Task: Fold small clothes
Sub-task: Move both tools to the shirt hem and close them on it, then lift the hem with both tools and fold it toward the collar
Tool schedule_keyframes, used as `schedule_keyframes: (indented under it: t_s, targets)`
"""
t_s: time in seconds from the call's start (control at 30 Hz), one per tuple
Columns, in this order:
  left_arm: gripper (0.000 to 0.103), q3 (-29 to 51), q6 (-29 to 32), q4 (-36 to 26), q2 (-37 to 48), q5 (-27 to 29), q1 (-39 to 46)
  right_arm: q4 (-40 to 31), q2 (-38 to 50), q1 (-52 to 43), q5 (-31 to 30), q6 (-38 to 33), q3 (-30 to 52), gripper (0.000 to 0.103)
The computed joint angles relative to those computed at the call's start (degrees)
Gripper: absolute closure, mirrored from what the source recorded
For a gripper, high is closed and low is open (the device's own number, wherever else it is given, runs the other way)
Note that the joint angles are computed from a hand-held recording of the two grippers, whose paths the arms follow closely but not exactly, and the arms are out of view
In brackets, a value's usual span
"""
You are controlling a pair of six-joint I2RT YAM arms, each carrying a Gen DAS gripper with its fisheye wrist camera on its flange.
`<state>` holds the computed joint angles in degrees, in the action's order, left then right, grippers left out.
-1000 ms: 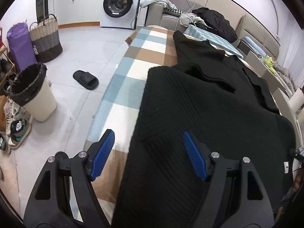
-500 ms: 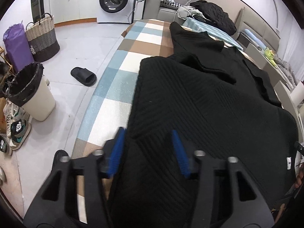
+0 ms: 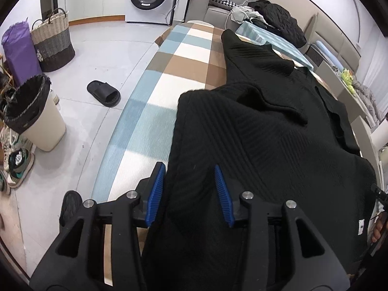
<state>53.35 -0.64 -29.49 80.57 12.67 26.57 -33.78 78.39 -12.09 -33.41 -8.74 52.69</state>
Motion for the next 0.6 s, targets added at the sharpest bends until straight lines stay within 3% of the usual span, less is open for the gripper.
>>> schedule_keyframes:
  t_s: [0.17, 0.2, 0.23, 0.3, 0.33, 0.37, 0.47, 0.6]
  targets:
    - [0.06, 2.7, -0.1, 1.8, 4.1, -0.7, -2.3, 1.9, 3.1, 0.7, 1.0, 1.0, 1.8, 0.044]
    - [0.061, 2.8, -0.1, 2.8, 4.5, -0.2, -2.5, 2.3, 3.6, 0.7, 0.9, 1.2, 2.0, 0.051]
    - [0.076, 2.3, -0.1, 3.8, 4.4, 0.5, -2.5, 2.6, 4.2, 0.8, 0.8, 1.2, 2.1, 0.055]
    - [0.098, 1.2, -0.2, 5.4, 3.9, 1.3, -2.4, 3.7, 5.2, 1.1, 1.2, 1.4, 2.0, 0.08]
    - [0.098, 0.2, -0.4, 6.5, 2.8, 2.1, -2.0, 4.5, 5.0, 1.0, 0.9, 1.2, 1.5, 0.085]
    - [0.099, -1.5, -0.7, 7.9, 1.0, 2.8, -1.4, 6.1, 4.4, 0.7, -0.1, 0.9, 0.4, 0.097]
    - [0.099, -5.4, -0.1, 8.3, -5.3, 5.6, 0.7, 9.6, 1.2, -1.4, -3.5, -0.8, -2.9, 0.099]
    - [0.1, -9.6, 1.7, 5.2, -14.7, 8.1, 2.8, 7.6, 0.0, -4.7, -8.1, -3.2, -3.4, 0.099]
